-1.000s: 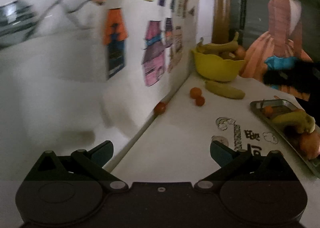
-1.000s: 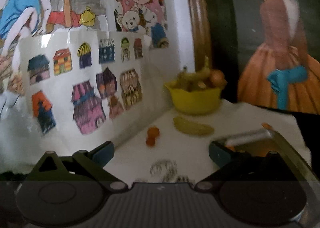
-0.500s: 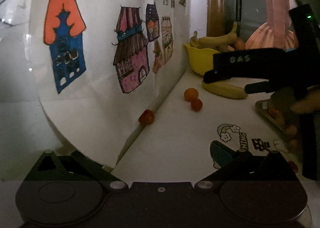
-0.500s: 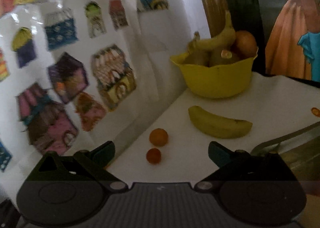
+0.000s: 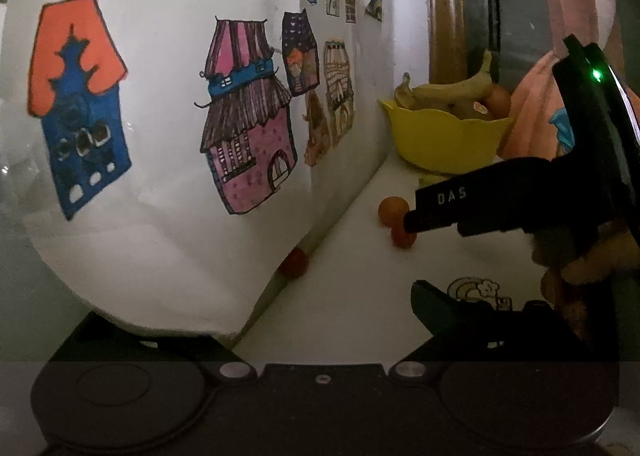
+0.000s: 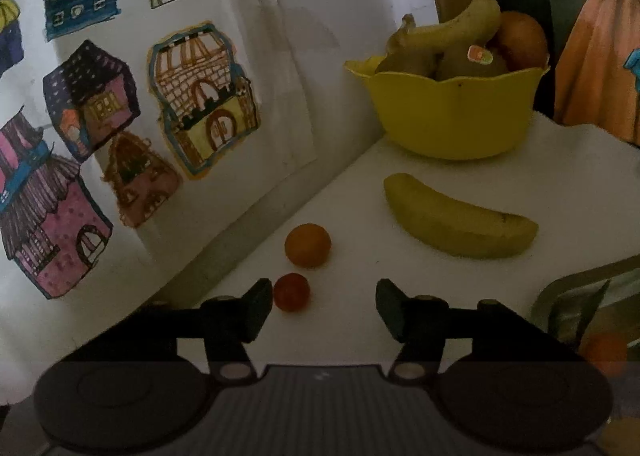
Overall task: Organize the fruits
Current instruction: 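Move the right tool to a red cherry tomato while the left tool approaches another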
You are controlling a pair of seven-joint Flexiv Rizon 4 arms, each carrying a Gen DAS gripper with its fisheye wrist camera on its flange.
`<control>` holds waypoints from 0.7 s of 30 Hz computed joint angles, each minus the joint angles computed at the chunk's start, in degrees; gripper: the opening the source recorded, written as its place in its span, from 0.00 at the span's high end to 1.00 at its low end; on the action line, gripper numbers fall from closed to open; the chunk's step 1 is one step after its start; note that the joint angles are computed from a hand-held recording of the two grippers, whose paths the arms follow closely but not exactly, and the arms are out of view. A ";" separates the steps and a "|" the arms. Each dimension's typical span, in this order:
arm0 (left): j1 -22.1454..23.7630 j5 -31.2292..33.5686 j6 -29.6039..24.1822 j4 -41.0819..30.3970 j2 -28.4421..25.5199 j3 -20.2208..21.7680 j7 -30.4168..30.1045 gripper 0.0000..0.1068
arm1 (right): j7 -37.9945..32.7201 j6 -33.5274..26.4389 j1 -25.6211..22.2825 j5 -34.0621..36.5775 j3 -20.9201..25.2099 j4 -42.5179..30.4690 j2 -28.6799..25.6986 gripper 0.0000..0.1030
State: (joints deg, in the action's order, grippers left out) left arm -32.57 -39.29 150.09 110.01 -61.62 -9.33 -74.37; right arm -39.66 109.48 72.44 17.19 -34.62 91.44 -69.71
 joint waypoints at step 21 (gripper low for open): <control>-0.35 -7.55 -2.78 -5.52 -1.63 -1.06 -0.57 0.36 | -7.59 1.91 -3.68 1.15 3.54 -5.82 -2.97 0.73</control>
State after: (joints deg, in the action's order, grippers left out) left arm -32.92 -46.84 147.31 104.49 -63.25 -10.39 -74.94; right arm -47.24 111.39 68.77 18.34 -31.07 85.62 -72.68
